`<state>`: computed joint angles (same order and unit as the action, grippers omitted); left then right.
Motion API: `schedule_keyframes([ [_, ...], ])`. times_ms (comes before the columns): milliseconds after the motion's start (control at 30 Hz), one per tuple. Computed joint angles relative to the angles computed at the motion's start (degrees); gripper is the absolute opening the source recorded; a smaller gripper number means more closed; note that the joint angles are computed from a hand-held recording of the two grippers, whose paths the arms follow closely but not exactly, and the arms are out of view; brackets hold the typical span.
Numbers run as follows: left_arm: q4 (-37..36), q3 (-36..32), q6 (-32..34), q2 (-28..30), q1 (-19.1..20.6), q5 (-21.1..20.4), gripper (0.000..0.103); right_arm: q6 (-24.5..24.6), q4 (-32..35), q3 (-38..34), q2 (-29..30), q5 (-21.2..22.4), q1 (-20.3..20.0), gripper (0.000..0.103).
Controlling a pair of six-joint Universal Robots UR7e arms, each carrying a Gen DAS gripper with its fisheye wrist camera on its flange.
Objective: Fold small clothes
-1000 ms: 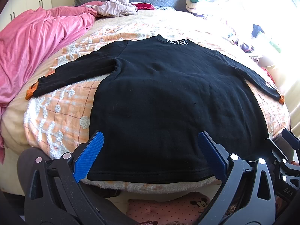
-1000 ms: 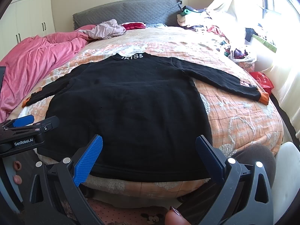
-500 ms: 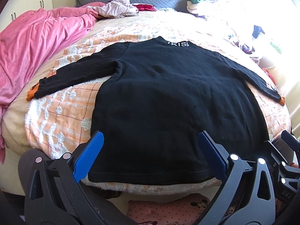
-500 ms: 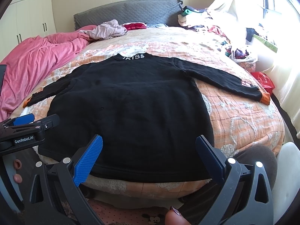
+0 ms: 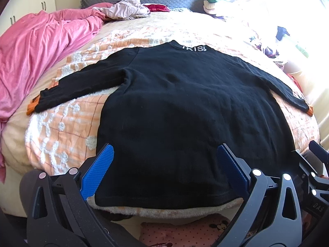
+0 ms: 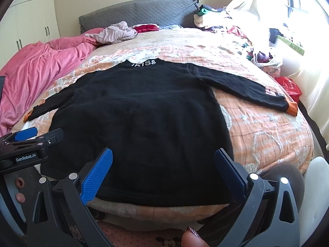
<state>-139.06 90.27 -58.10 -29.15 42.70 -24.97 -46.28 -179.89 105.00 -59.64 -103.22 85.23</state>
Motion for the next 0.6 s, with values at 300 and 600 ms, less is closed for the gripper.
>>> schedule_keyframes([
  [300, -2.1, -3.7, 4.7, 1.5, 1.4, -1.0, 0.095, 2.2, 5.5, -5.9, 2.3, -0.3, 0.6, 0.099],
  [600, -2.4, -7.9, 8.1, 2.8, 2.8, -0.8, 0.095, 4.3, 8.6, -13.0, 5.7, -0.6, 1.4, 0.099],
])
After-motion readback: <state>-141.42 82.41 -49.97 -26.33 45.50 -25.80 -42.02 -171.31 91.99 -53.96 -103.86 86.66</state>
